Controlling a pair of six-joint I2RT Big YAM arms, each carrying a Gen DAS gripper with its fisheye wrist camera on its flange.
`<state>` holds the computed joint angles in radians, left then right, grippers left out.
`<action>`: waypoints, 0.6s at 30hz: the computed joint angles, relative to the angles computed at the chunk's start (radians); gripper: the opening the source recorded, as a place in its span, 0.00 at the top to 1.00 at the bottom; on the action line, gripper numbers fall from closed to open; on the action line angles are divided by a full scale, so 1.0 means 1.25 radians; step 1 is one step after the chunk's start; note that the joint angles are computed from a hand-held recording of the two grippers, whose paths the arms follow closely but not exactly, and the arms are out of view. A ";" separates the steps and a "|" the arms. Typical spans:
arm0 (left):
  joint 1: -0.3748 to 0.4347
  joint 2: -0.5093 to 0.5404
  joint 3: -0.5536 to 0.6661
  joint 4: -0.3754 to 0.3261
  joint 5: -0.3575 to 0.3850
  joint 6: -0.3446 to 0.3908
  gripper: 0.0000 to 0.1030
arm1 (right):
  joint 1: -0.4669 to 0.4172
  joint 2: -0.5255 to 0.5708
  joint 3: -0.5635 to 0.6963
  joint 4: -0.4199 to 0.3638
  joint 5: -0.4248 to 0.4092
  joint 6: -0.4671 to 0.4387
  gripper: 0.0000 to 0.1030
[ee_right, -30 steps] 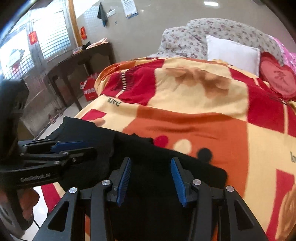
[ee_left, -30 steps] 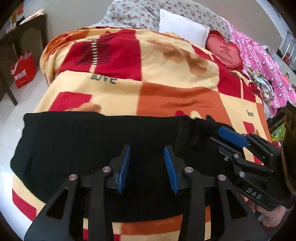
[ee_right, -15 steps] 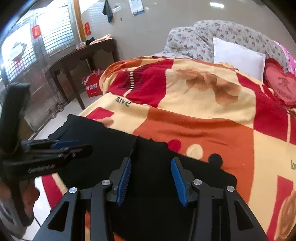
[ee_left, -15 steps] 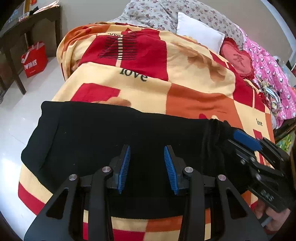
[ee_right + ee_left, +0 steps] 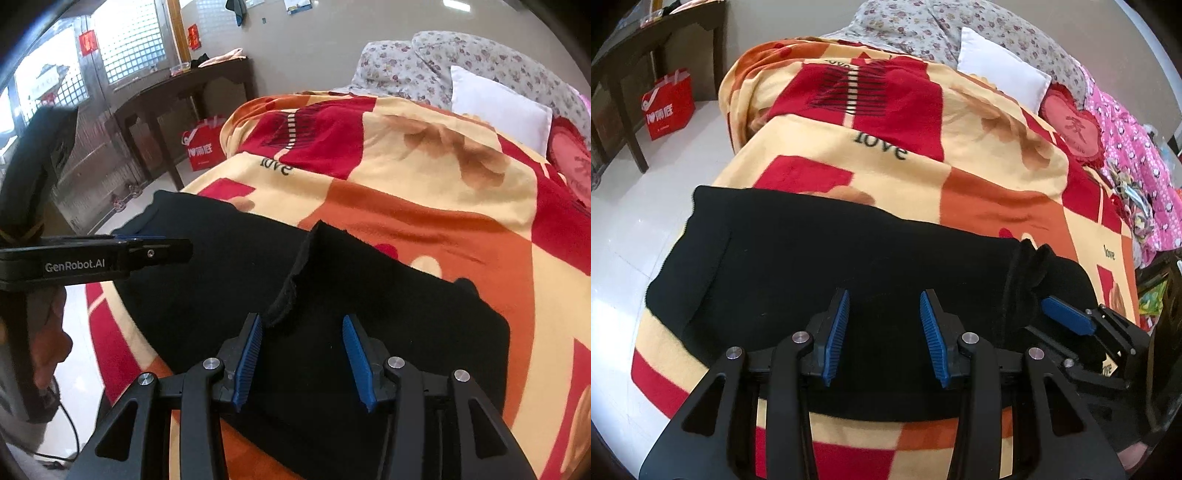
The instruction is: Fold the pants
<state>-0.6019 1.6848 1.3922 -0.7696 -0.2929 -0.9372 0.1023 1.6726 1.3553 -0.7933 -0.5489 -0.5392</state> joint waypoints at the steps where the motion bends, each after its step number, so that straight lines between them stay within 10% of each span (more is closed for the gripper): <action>1: 0.002 -0.008 -0.009 0.004 -0.001 -0.004 0.62 | -0.003 0.002 0.009 -0.011 -0.010 -0.002 0.56; 11: 0.015 -0.073 -0.080 -0.003 -0.035 -0.053 0.59 | 0.013 0.013 0.047 0.000 -0.005 0.032 0.56; 18: 0.037 -0.196 -0.241 0.094 -0.007 -0.157 0.45 | 0.072 0.042 0.113 -0.042 -0.061 -0.001 0.53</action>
<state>-0.5562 1.4393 1.0909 -0.6525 -0.3012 -1.1335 0.1927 1.7254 1.4963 -0.8462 -0.6247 -0.5408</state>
